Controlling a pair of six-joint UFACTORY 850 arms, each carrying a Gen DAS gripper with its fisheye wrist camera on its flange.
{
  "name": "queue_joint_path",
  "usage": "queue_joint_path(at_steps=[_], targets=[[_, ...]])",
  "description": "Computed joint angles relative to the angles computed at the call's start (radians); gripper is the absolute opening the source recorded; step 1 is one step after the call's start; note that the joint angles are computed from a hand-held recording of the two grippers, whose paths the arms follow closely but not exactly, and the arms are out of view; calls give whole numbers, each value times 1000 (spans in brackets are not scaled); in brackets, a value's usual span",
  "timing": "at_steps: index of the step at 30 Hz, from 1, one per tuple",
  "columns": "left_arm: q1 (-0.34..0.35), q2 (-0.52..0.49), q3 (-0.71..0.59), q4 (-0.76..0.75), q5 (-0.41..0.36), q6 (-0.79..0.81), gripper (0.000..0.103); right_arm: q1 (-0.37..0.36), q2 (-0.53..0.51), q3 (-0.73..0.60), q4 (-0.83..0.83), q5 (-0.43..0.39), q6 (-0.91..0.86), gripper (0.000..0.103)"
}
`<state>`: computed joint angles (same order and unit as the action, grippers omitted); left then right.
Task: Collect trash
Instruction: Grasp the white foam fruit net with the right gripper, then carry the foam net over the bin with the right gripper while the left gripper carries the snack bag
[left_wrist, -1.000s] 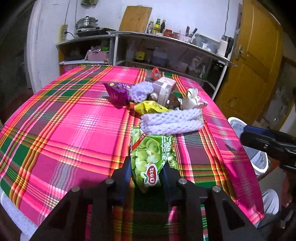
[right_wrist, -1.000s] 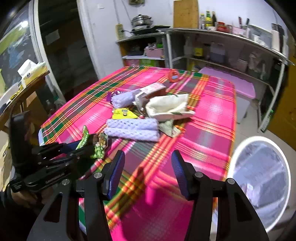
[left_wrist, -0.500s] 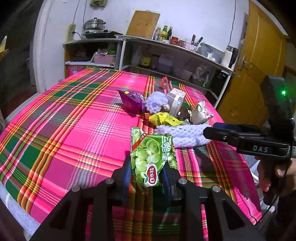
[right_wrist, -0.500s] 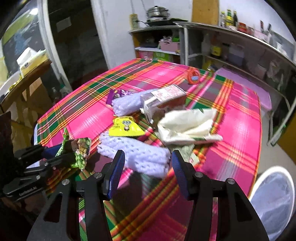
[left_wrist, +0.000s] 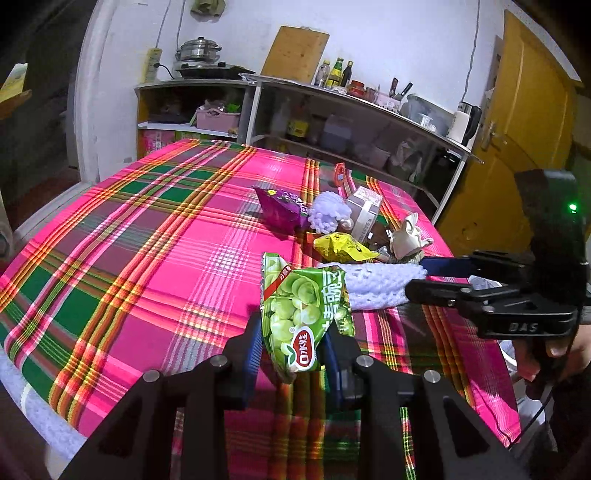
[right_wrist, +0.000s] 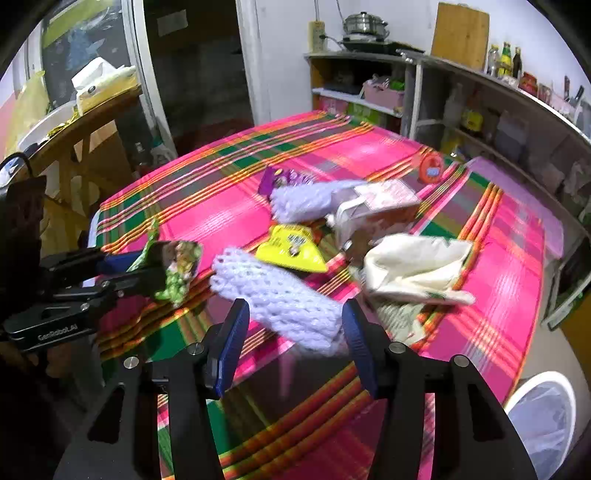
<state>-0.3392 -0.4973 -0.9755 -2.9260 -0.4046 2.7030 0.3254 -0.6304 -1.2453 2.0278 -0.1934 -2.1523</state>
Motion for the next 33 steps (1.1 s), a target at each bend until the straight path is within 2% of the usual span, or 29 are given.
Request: queue_joint_path(at_steps=[3, 7, 11, 13, 15, 17, 21, 24, 33], targets=[[3, 5, 7, -13, -2, 7, 31, 4, -10, -15, 113, 15, -139, 53], [5, 12, 14, -17, -3, 12, 31, 2, -46, -62, -65, 17, 5, 53], [7, 14, 15, -18, -1, 10, 31, 13, -70, -87, -310, 28, 218, 52], [9, 15, 16, -16, 1, 7, 31, 11, -68, -80, -311, 26, 229, 37], [11, 16, 16, -14, 1, 6, 31, 6, -59, -66, -248, 27, 194, 20], [12, 16, 16, -8, 2, 1, 31, -4, -41, -42, -211, 3, 182, 12], [10, 26, 24, -17, -2, 13, 31, 11, -2, 13, -10, 19, -10, 10], [3, 40, 33, -28, -5, 26, 31, 12, 48, 81, 195, -24, -178, 10], [-37, 85, 61, -82, -11, 85, 31, 20, 199, 282, 669, -110, -496, 10]])
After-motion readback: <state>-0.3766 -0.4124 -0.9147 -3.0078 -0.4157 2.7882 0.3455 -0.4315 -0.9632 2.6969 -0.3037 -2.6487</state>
